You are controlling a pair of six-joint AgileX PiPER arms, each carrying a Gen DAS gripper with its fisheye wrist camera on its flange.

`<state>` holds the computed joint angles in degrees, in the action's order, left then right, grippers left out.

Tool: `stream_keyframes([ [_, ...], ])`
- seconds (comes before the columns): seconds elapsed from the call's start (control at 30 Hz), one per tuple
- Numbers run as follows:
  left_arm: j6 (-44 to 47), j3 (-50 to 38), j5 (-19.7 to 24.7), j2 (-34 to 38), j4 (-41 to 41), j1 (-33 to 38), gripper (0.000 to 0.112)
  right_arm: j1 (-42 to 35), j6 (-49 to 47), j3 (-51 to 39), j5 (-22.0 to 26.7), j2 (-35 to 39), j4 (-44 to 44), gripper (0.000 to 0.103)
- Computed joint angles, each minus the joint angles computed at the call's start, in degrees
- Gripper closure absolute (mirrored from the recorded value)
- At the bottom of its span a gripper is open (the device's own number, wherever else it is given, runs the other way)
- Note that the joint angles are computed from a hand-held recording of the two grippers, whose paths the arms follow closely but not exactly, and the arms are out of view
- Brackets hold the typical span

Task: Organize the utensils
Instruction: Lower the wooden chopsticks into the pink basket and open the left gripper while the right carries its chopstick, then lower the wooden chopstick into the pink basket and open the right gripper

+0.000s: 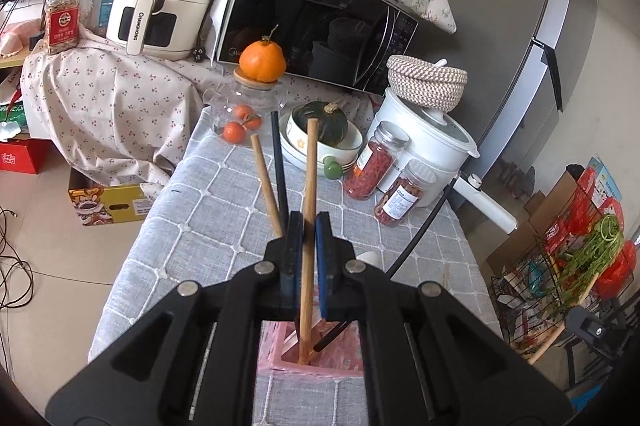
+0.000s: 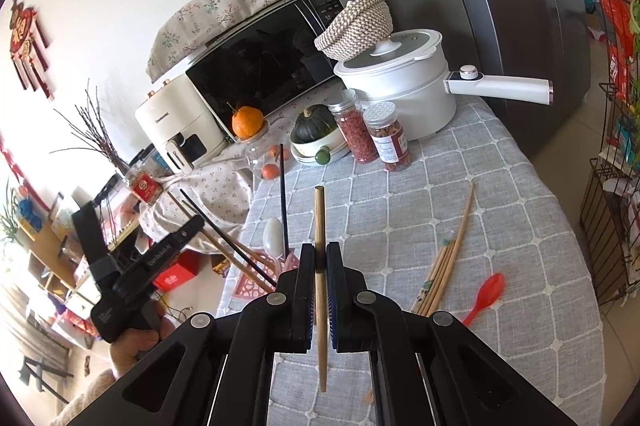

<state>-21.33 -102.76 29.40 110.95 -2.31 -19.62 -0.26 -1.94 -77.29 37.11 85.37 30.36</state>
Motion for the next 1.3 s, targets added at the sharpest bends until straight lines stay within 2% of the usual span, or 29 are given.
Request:
stream_keyframes([
  [0.23, 3.72, -2.87, 3.39, 2.30, -2.93, 0.97, 0.103, 0.78, -1.23, 0.43, -2.23, -0.85, 1.69, 0.098],
  [0.33, 4.55, -3.24, 4.55, 2.03, -3.68, 1.18, 0.086, 0.96, -2.13, 0.65, -3.41, -1.18, 3.00, 0.098],
  [0.4, 5.72, -3.61, 5.84, 1.77, -4.31, 1.29, 0.066, 1.10, -2.28, 0.67, -4.27, -1.33, 3.47, 0.098],
  [0.47, 5.99, -4.10, 7.73, 1.47, -3.38, 1.06, 0.056, 1.40, -1.70, 0.51, -5.28, -1.41, 3.45, 0.098],
  [0.57, 7.25, -6.34, 13.18, 1.73, -0.97, 0.61, 0.050, 1.30, -2.35, 0.27, -6.96, -1.28, 5.35, 0.098],
  [0.7, 7.89, -6.52, 18.48, 0.65, 2.44, 0.57, 0.030, 1.61, -2.36, -0.01, -9.40, -1.21, 6.78, 0.098],
  [0.83, 7.56, -4.37, 21.89, -1.01, 7.96, 0.43, 0.028, 3.10, -0.50, -0.43, -12.73, -0.73, 5.17, 0.098],
  [1.03, 12.81, 1.76, 24.11, -3.98, 8.58, 1.67, 0.026, 6.61, 5.12, -1.38, -18.32, 0.65, 0.00, 0.098],
  [1.3, 19.06, 5.24, 26.17, -5.27, 5.86, 3.24, 0.026, 12.62, 31.52, -2.51, -24.75, 3.80, -25.76, 0.098],
])
